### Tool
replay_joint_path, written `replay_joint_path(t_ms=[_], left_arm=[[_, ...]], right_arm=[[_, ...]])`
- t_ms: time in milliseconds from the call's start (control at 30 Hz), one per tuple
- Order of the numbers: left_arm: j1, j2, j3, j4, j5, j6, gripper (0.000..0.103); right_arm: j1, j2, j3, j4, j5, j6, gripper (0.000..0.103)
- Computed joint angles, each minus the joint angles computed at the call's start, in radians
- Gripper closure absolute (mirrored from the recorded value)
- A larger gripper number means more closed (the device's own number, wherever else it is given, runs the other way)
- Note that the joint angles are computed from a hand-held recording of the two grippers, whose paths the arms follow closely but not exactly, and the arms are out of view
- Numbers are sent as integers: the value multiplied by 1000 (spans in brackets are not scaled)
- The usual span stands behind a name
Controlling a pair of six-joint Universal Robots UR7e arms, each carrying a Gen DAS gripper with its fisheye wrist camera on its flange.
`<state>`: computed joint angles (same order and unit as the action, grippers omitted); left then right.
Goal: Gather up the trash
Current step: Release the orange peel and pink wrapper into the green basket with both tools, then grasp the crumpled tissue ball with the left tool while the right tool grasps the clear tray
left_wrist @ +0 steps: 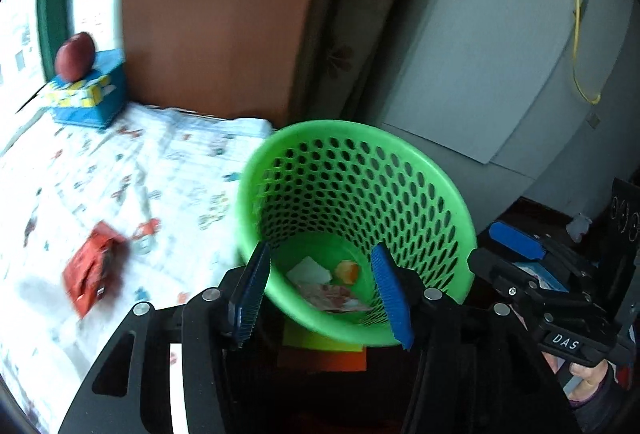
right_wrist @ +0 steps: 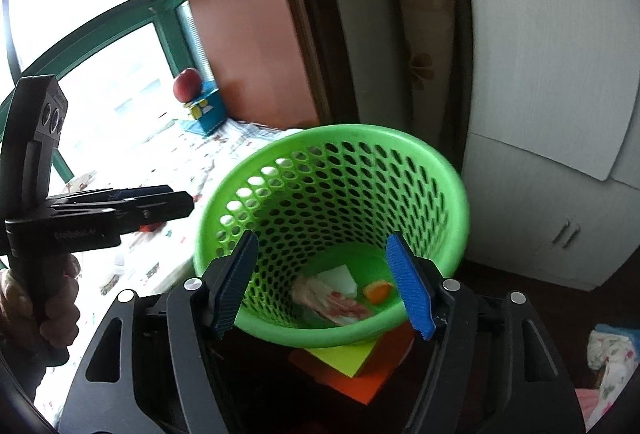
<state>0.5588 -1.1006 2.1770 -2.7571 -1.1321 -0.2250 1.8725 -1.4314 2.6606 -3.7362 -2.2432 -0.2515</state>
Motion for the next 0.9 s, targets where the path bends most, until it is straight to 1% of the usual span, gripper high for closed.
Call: replay_joint_path(t_ms=[67,133,200,267,467,633,667,833,900], left_arm=[[-2,-36,22,5,29,-16,48],[-7,-82,54,13,70,-36,45],[-9,-131,85,29,115,-55,39],[-6,-181,114,44,156,-82,35],[26,-359,185,123,242,-157,35],[50,-512,226,234,313,-228,35],[54,-535,232,251,325,-236,35],[72,-709,260,414,395,-317,35],[88,-755,265,454,419,-331,35]], right_arm=[[18,21,-13,10,1,2,33],[31,37,-23,17,6,1,31],[50,62,-39,32,9,5,29],[68,90,-55,45,16,8,29],[120,199,-107,75,48,22,28],[151,281,-163,114,86,43,27],[155,298,-177,125,100,46,27],[167,367,-242,198,175,67,27],[167,395,-272,231,207,80,27]])
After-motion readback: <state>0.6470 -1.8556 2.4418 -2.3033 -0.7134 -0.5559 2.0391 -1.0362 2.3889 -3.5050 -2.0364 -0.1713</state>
